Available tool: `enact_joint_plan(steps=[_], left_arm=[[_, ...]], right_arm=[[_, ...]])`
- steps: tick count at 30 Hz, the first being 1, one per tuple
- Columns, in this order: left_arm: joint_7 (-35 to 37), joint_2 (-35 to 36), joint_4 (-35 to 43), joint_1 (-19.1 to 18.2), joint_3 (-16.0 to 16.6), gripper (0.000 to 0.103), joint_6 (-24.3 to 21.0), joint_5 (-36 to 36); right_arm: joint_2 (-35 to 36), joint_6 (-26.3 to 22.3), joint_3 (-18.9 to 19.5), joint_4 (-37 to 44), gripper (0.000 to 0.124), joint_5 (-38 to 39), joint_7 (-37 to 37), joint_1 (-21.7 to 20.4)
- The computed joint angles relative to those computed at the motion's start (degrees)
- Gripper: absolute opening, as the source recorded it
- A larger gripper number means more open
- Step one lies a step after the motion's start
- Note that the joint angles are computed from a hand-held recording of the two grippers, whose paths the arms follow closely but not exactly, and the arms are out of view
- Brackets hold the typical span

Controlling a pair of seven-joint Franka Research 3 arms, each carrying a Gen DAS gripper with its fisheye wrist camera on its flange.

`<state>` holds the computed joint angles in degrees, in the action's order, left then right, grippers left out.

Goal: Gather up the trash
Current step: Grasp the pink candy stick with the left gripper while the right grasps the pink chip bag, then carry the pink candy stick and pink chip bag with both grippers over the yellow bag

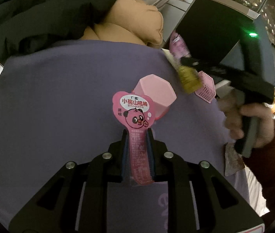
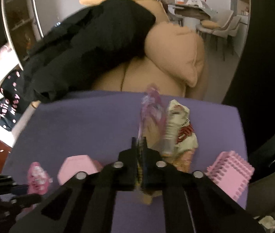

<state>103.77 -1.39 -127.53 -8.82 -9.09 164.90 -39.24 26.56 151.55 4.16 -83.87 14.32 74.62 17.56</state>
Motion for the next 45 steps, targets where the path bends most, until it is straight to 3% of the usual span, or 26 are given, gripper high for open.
enact_joint_plan(steps=[8, 19, 23, 27, 33, 39, 45], left_arm=[[-2.20, -0.96, 0.30, -1.57, -0.75, 0.017, 1.85, 0.93], [-13.06, -3.75, -0.51, -4.06, -0.55, 0.017, 3.50, 14.29], [-15.27, -4.71, -0.50, -5.36, -0.13, 0.017, 4.97, 17.11], [-17.41, -4.59, 0.95, -6.45, -0.20, 0.017, 5.21, 20.09], [-22.23, -3.04, 5.41, -7.44, -2.11, 0.017, 5.24, 26.79], [-16.74, 1.92, 11.88, -9.93, -4.50, 0.017, 6.53, 21.00], [-12.86, 9.71, 21.29, -9.21, -10.46, 0.017, 4.31, 18.80]], right_arm=[[-11.48, 1.58, 4.02, -12.20, 0.005, 12.90, -12.00, -5.16], [-23.38, 5.92, 1.92, -26.09, 0.005, 26.48, -25.70, -4.74], [-28.28, 6.05, 0.26, -30.27, 0.005, 32.41, -31.69, -3.93], [-32.86, 2.74, -2.57, -32.80, 0.005, 39.11, -36.56, -3.40], [-39.49, 6.06, -6.19, -37.95, 0.005, 44.90, -44.96, -2.33], [-44.00, 8.06, -10.34, -41.89, 0.005, 49.27, -49.79, -3.29], [-46.41, 10.99, -13.20, -44.88, 0.005, 49.89, -51.91, -5.25]])
